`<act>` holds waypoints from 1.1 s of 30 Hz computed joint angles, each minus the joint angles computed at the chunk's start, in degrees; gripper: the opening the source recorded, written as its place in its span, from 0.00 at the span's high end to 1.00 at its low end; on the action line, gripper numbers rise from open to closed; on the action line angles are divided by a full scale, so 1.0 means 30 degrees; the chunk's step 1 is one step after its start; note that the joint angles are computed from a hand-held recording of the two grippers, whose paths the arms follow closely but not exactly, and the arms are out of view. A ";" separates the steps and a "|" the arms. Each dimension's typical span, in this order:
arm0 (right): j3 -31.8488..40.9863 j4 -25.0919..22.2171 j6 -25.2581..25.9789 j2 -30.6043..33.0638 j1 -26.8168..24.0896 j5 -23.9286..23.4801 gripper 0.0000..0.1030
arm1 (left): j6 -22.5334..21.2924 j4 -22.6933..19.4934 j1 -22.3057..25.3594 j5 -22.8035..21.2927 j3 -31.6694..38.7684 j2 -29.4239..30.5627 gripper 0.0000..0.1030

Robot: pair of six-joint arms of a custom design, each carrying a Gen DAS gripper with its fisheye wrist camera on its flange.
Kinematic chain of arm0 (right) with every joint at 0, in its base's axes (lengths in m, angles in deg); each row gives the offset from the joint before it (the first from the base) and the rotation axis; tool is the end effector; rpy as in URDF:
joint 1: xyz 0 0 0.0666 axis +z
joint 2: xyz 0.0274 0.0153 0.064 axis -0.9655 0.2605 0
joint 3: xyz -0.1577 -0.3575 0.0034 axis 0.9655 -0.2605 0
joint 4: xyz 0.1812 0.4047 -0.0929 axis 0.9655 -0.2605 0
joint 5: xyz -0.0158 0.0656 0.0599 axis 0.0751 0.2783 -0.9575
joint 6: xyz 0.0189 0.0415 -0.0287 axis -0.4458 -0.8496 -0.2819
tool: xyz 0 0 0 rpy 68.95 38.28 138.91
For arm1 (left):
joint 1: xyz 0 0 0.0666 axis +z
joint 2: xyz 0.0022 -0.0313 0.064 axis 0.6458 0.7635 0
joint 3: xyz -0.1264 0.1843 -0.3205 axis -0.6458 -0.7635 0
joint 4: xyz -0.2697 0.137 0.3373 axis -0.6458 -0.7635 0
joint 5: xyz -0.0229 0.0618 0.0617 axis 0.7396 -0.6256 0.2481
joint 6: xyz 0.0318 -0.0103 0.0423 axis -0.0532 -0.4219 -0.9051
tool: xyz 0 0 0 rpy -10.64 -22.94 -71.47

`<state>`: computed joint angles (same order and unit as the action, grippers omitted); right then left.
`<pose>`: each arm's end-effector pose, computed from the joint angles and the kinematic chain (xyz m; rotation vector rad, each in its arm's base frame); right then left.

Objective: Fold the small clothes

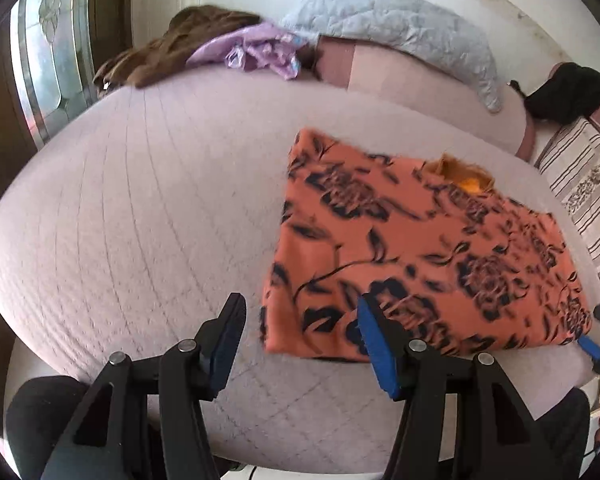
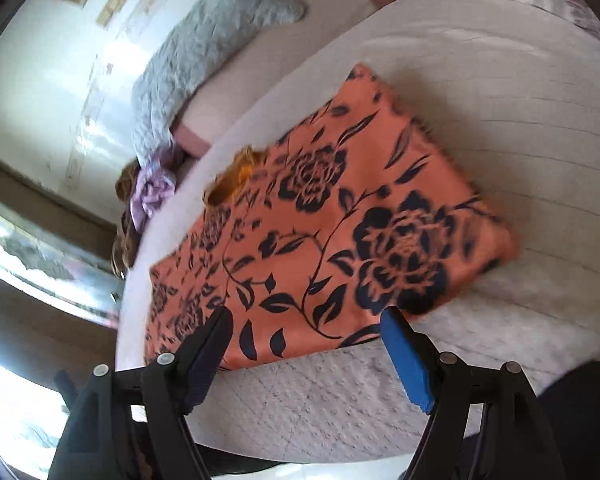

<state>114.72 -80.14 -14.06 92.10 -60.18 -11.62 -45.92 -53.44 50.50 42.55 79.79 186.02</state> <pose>0.5441 0.1421 0.5275 0.9226 2.1880 0.6549 0.7275 0.1179 0.5270 0.2518 2.4493 -0.2895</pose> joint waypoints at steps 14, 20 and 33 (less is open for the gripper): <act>-0.2787 0.2355 -0.4059 -0.1198 -0.1597 -0.0550 0.23 | -0.0316 -0.0937 -0.1708 -0.0638 0.0643 0.0273 0.42; -0.1994 0.2084 -0.3545 -0.0537 -0.1675 -0.0325 0.23 | -0.0418 -0.1318 -0.1881 -0.1079 0.1164 0.0713 0.42; -0.1348 0.1768 -0.2925 0.0166 -0.1978 -0.0518 0.40 | -0.0550 -0.1321 -0.1997 -0.1010 0.1100 0.0729 0.42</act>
<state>110.67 -74.83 -22.83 92.60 -66.11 -13.17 -47.57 -57.40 44.50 39.51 83.08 188.21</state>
